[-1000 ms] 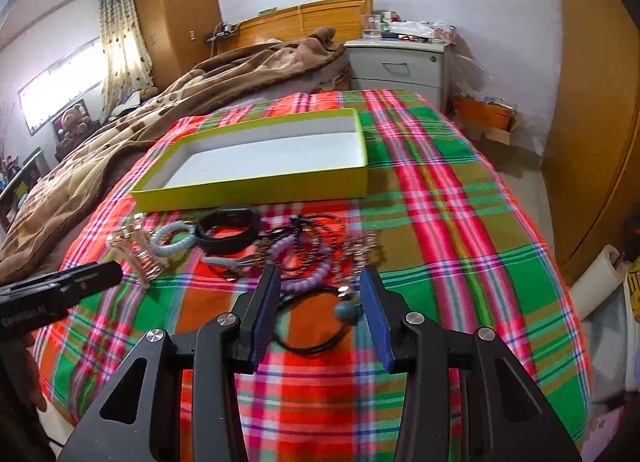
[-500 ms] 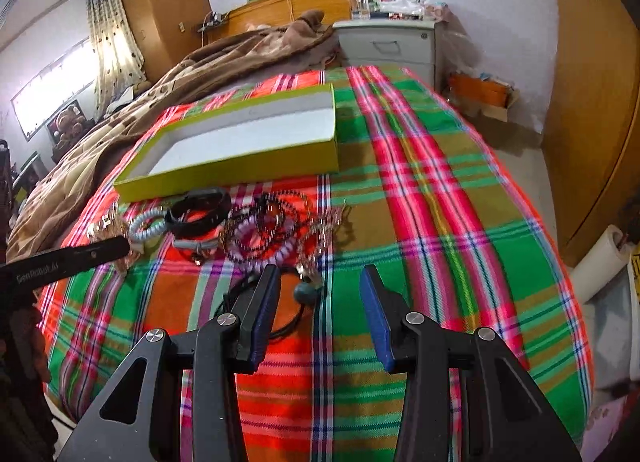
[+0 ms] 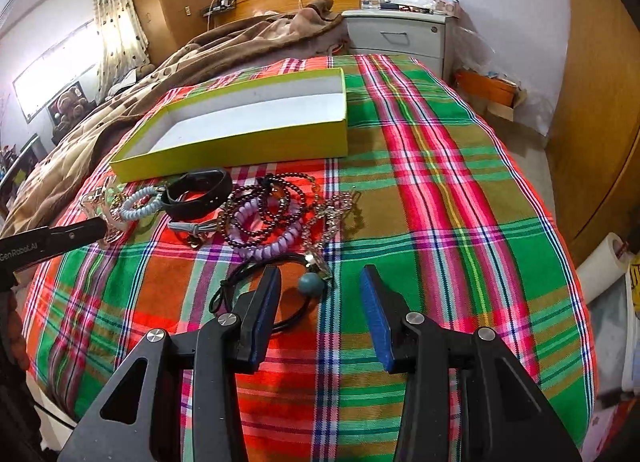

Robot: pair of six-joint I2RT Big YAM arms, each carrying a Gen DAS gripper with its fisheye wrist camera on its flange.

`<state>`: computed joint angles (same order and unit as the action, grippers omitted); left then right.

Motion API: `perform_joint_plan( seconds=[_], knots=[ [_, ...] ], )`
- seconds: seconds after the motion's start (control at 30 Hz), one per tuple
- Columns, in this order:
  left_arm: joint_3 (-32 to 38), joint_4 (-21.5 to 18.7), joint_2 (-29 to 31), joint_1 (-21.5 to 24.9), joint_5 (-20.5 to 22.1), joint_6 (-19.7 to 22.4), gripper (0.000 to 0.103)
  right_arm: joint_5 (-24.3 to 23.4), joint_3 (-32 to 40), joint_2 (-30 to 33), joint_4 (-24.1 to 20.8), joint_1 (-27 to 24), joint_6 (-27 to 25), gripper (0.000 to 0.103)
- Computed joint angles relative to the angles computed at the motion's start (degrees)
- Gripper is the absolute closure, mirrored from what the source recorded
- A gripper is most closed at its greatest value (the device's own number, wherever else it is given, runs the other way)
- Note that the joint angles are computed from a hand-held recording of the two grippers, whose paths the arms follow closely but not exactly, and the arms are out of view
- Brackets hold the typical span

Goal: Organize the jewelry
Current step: 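Close the left tool on the rose-gold claw clip while the right tool grasps the black cord bracelet, then lift the claw clip with the left tool while the right tool carries the cord bracelet into the box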

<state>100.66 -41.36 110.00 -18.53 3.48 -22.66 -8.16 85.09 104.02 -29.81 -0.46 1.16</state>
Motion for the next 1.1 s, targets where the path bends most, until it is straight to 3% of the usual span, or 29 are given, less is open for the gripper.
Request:
perform_joint_plan(
  seconds=[0.03,0.07,0.23,0.4,0.53,0.57,0.63,1.1],
  knots=[
    [-0.6,0.1,-0.4,0.1,-0.5,0.0,0.091,-0.1,0.0,0.0,0.1,0.0,0.0,0.065],
    [-1.1,0.2,-0.8,0.3,-1.0,0.3,0.091,-0.4,-0.1,0.0,0.1,0.0,0.0,0.077],
    [-2.4,0.2,-1.7,1.2,-3.2,0.4,0.092,-0.5,-0.2,0.1,0.4,0.0,0.5,0.086],
    [-3.5,0.9,-2.6,2.1,-4.3,0.8,0.092,-0.8,-0.9,-0.2,1.1,-0.2,0.3,0.087],
    [-5.2,4.2,-3.8,2.9,-1.4,-0.5,0.089,-1.6,-2.6,-1.5,3.5,-0.5,1.2,0.087],
    [-5.1,4.6,-3.7,2.9,-1.2,0.0,0.086,-1.7,-2.8,-1.7,3.9,-0.6,1.3,0.087],
    [-3.8,3.7,-3.1,2.4,-2.7,1.6,0.063,-1.8,-3.2,-2.2,4.4,-0.6,1.4,0.087],
    [4.5,-3.5,3.1,1.5,-7.1,3.7,0.061,-1.8,-3.9,-5.0,7.3,-0.9,1.6,0.087]
  ],
)
